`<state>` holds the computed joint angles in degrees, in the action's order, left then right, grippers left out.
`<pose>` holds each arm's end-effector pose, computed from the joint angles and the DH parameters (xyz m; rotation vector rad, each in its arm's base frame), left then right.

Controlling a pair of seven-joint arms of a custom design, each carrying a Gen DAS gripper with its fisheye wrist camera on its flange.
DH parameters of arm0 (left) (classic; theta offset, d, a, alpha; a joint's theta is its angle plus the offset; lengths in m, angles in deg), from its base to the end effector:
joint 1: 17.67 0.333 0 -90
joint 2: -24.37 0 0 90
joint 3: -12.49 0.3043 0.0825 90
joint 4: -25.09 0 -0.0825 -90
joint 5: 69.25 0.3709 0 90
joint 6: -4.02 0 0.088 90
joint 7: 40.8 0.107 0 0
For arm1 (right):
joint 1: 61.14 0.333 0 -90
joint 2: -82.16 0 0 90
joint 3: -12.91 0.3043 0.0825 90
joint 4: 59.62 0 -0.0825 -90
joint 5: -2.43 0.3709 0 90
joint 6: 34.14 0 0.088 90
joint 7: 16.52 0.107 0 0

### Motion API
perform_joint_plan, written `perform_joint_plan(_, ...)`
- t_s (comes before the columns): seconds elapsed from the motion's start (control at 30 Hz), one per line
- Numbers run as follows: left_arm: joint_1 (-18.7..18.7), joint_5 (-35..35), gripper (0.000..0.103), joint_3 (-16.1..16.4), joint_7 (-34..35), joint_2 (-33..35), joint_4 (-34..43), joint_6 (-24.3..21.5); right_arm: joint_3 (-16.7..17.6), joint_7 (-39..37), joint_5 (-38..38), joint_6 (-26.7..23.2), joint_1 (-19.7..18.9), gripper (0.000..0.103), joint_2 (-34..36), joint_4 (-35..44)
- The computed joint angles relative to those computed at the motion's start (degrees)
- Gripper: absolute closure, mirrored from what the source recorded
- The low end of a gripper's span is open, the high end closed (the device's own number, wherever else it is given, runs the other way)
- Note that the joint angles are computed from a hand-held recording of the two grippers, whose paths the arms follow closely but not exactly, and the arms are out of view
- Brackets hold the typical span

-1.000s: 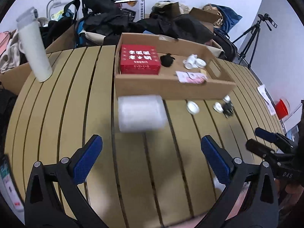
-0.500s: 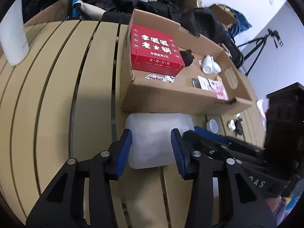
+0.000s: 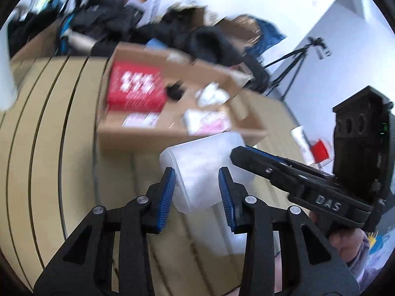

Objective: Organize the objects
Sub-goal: 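Lower the white container into the tray beside the red box and open both tools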

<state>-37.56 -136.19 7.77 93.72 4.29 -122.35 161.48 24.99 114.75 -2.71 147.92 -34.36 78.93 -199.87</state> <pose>0.4087 -0.1468 0.4203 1.8039 -2.2472 1.2336 0.3963 0.3309 0.4120 -1.7136 1.6243 -0.1378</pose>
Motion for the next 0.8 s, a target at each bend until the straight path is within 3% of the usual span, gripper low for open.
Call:
perform_joint_plan(0.07,0.43,1.46,0.070,-0.07,-1.33,0.42,2.64,-0.84,-0.19,0.62,-1.13,-0.58,-1.17,0.076,-1.57,0.60)
perform_joint_plan(0.2,1.54,7.25,0.071,-0.87,-4.12,3.71,8.79,0.15,-5.09,-9.14,9.08,-0.68,3.16,0.076,-0.80,3.77)
perform_joint_plan(0.3,3.25,11.61,0.071,-0.95,-7.20,8.82,14.24,-1.42,-4.99,-13.64,12.00,-1.90,1.81,0.076,3.03,9.04)
perform_joint_plan(0.43,6.64,19.06,0.071,-2.55,-12.82,17.19,19.97,-1.17,0.45,-30.25,30.16,-5.08,-2.87,0.076,10.21,16.61)
perform_joint_plan(0.63,10.59,33.74,0.073,-4.59,-23.33,23.27,19.63,1.57,2.63,-30.38,30.25,-9.76,-4.80,0.076,22.09,25.98)
perform_joint_plan(0.73,12.14,37.57,0.071,-5.02,-26.77,24.71,19.34,2.25,6.41,-31.79,32.57,-10.07,-7.50,0.075,26.68,29.06)
perform_joint_plan(0.8,12.84,37.96,0.070,-5.71,-27.30,24.48,18.91,2.90,6.55,-31.24,32.65,-9.15,-7.40,0.075,27.84,29.53)
